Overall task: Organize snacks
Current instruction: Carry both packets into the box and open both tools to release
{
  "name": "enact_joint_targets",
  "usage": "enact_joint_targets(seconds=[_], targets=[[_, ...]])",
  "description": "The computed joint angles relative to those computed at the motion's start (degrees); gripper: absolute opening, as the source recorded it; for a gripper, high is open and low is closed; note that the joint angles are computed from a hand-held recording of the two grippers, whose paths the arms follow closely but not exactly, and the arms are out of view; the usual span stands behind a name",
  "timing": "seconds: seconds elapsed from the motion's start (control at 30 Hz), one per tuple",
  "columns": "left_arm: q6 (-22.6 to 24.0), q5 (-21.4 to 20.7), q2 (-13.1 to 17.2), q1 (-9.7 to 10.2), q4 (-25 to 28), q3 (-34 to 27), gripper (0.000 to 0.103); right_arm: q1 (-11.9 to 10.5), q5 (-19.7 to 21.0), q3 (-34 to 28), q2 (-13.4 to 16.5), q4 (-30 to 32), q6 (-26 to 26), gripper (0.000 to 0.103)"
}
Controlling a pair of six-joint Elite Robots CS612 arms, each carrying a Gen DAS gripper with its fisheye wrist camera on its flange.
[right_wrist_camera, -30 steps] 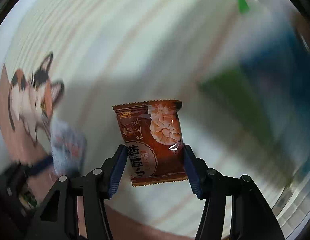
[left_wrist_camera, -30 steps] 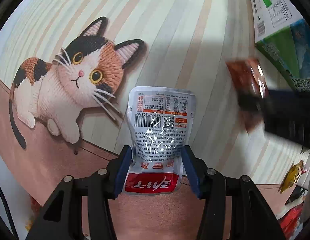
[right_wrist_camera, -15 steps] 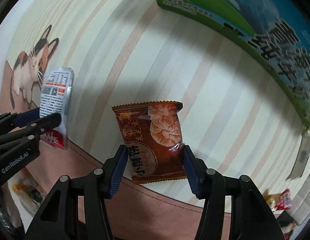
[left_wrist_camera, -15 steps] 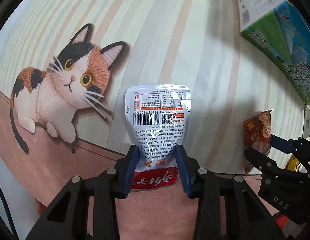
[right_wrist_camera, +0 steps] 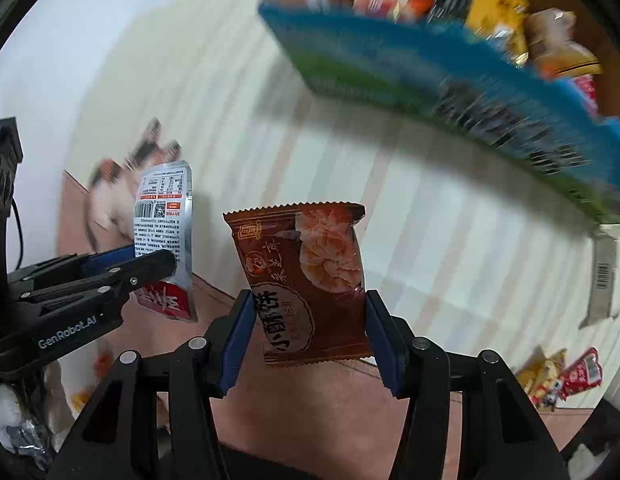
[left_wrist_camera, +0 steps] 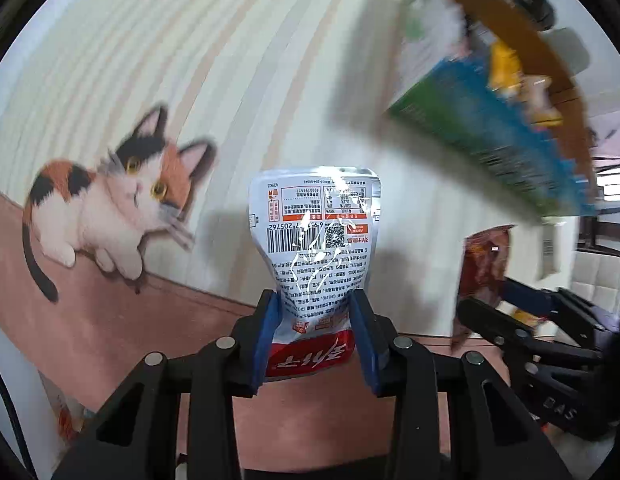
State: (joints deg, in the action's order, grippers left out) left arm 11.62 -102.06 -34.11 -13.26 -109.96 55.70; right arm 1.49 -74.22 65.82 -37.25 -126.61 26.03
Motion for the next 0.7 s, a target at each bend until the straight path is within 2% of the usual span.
enact_joint_targets(seconds=[0.03,0.13,0.23,0.33,0.4,0.47,0.6,0.7], targets=[[0.3,-1.5,-0.5,-0.05,-0.4,-0.2,0.034,-0.7,0.1,-0.4,-0.1,-0.7,0.2,0.057],[1.4,-4.8,-2.0,-0.71,-1.5,-0.5,0.034,-1.9,-0.2,2.9,-3.2,-5.1,2.2,0.057],[3.4,-8.2,-1.8,-1.38,-0.2,-3.5,0.034,-3.4,-0.6,6.1,-6.1,-9.4,4.6,0.057],[5.5,-9.8,-1.1,-2.86,0.4,-6.2,0.034,-5.0,-2.6,8.6,-8.5,-12.4,6.2,0.057],[6.2,-10.1,-0.1,-4.01,0.5,-8.3,0.034,-5.4,-4.5,7.5,-7.9,-12.9,7.6,0.057],[7.2,-10.2,1.7,-5.07,2.6,-12.1,0.034,-6.5,-6.2,8.2,-8.4,-13.3,8.6,0.057],[7.9,-10.6,7.0,-7.17,9.8,-21.6,0.034,-8.5,-8.2,7.7,-7.4,-12.7,10.9,0.057],[8.4,-9.7,13.1,-8.78,17.3,-32.7,0.034,-10.2,-7.6,7.2,-6.2,-12.1,12.8,0.058]])
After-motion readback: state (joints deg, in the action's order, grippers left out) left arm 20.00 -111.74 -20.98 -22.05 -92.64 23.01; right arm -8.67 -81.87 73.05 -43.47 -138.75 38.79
